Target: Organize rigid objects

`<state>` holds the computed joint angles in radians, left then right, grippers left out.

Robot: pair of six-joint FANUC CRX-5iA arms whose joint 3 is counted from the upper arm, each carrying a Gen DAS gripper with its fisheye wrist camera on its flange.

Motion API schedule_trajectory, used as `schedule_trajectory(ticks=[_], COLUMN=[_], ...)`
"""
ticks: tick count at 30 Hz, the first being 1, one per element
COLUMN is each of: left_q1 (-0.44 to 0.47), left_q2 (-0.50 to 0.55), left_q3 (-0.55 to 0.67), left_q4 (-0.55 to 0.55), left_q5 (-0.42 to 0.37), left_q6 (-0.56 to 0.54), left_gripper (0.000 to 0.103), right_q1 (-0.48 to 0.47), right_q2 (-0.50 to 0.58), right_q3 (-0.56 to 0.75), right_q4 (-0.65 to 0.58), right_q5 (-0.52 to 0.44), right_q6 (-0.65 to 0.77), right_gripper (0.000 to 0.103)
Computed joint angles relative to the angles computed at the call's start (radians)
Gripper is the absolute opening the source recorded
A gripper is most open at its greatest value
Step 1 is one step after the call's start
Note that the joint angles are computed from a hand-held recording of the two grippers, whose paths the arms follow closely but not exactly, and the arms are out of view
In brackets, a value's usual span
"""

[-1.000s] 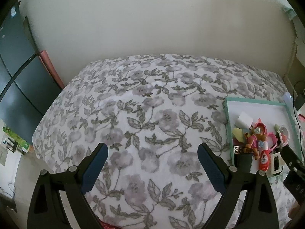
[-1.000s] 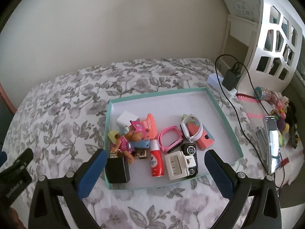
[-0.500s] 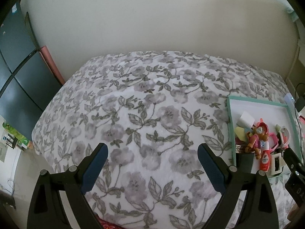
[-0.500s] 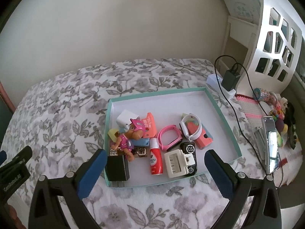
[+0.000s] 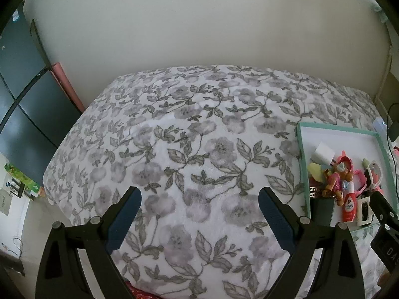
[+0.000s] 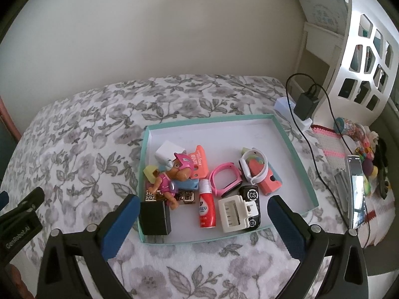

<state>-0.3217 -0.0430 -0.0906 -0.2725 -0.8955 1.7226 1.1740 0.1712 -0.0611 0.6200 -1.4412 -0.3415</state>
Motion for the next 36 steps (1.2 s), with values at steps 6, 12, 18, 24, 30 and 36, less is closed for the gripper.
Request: schedule_trajectory(ticks=[6, 12, 18, 24, 30, 36], left_q1=[0.005, -0.001, -0.002, -0.004, -0.002, -0.004], left_q2=[0.002, 0.003, 0.004, 0.006, 0.007, 0.009], left_q3=[-0.001, 0.0, 0.0, 0.001, 0.003, 0.005], left_q4=[0.007, -0.001, -0.001, -0.006, -0.007, -0.011], left_q5=[0.0, 0.001, 0.0, -0.003, -0.005, -0.007], left_q6=[-0.004, 0.002, 0.005, 0.007, 0.001, 0.006], left_gripper=[0.095, 0.095, 0.095, 0.095, 0.095, 0.095], right_q1=[-0.002, -0.003, -0.005, -0.006, -0.007, -0.008], right_q2=[0.003, 0.004, 0.005, 0.009, 0.013, 0.015], right_q3=[0.003, 0.005, 0.006, 0.009, 0.014, 0.017], right_q4=[-0.001, -0.002, -0.005, -0.004, -0.005, -0.006], right_q5=[0.001, 0.002, 0.005, 0.002, 0.001, 0.0], right_q6=[0.009, 0.016, 0.024, 0.034, 0.045, 0.051], right_gripper=[0.103, 0.103, 0.103, 0.103, 0.103, 0.103])
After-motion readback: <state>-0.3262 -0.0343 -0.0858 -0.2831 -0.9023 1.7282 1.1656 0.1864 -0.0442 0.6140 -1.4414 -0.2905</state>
